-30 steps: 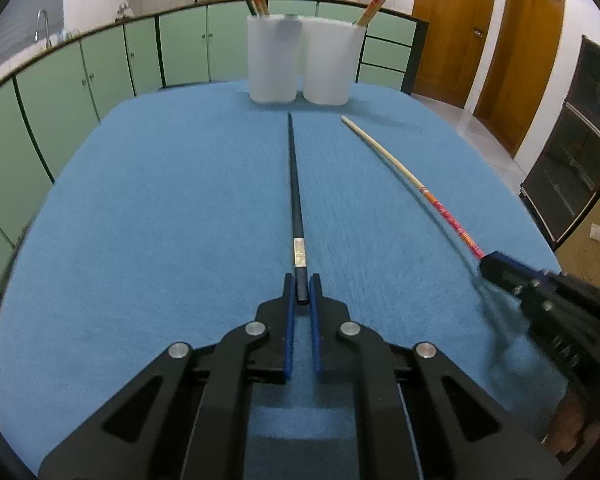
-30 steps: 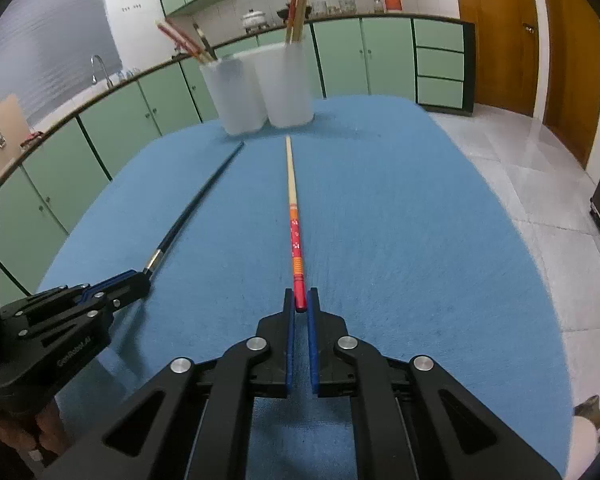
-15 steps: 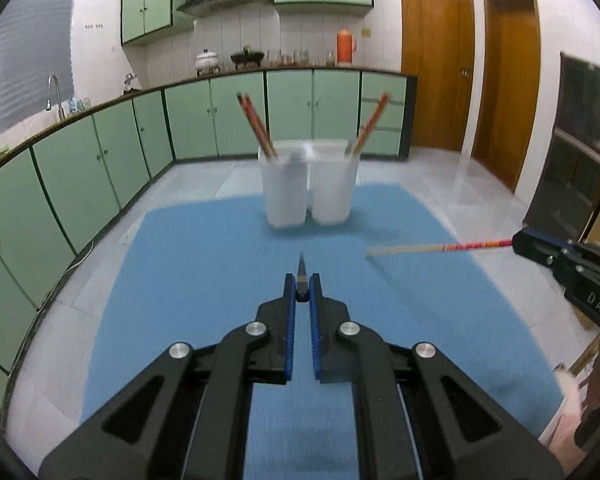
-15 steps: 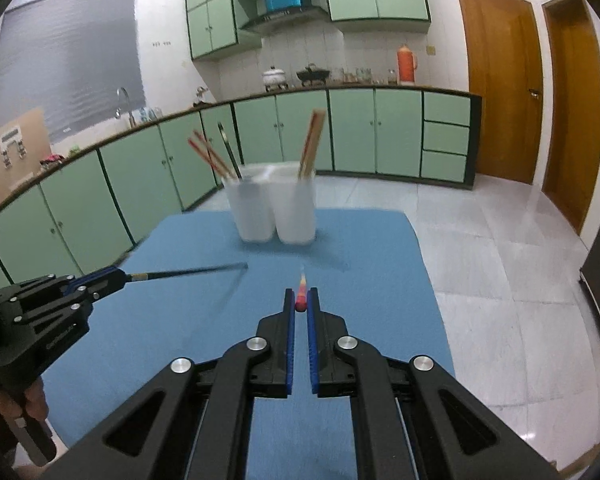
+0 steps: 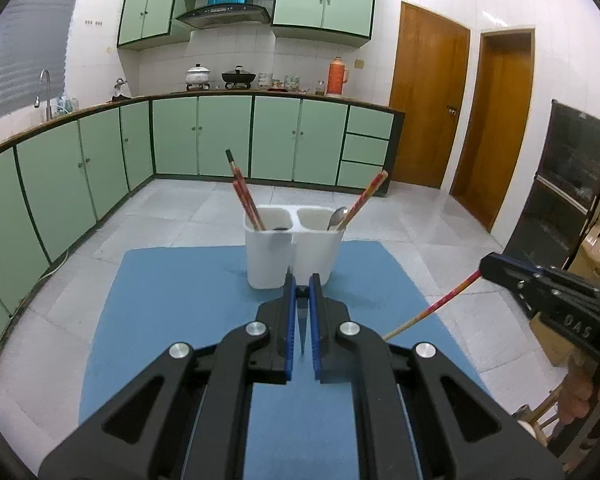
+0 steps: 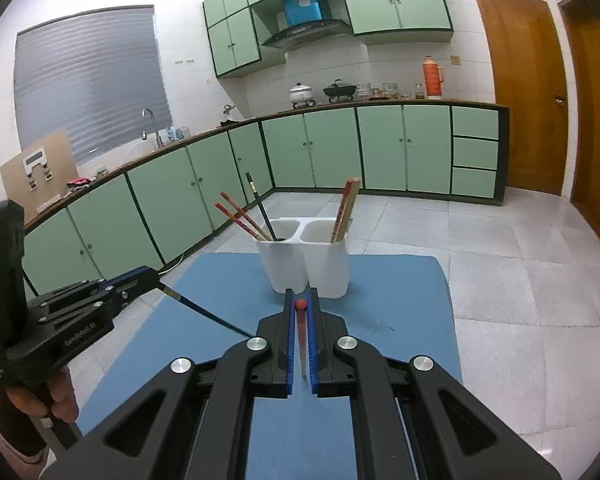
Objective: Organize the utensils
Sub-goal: 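Carry both chopsticks up to the white holder and release them inside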
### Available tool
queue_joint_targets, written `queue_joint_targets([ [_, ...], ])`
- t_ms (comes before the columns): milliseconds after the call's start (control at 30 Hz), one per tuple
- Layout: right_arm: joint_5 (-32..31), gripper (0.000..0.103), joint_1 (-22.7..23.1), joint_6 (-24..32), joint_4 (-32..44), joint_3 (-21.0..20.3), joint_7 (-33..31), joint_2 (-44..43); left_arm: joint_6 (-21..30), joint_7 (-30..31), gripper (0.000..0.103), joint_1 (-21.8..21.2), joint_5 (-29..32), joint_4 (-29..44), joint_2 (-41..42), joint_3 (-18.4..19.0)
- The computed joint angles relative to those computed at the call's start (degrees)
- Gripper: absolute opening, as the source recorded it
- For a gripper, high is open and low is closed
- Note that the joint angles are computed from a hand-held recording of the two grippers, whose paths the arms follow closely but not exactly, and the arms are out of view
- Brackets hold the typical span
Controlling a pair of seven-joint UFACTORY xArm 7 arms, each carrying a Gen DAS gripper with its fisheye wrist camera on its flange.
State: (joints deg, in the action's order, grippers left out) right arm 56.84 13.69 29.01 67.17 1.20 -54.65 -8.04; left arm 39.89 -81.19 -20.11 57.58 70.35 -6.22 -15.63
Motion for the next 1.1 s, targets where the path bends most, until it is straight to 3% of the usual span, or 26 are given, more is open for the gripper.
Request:
queue_joint_targets([
  [633,0.59,0.005,-1.91,2.54,11.48,2.32,-3.12,6.47,-1.65,3.08,0.006,-0.22,3.47,7.12,3.54,2.23],
  [933,0.06,0.005,-3.69,2.64,24.68,4.93,-2.02,12.57,-1.31,4.26,0.006,-1.07,8.3,15.75,6.63,3.9],
  [1100,-4.74,0.005,-4.4,1.39,35.14,7.27,2.77,18.89,-0.71,4.88,0.006,-2.6,11.97,24.35,10.72,5.84],
])
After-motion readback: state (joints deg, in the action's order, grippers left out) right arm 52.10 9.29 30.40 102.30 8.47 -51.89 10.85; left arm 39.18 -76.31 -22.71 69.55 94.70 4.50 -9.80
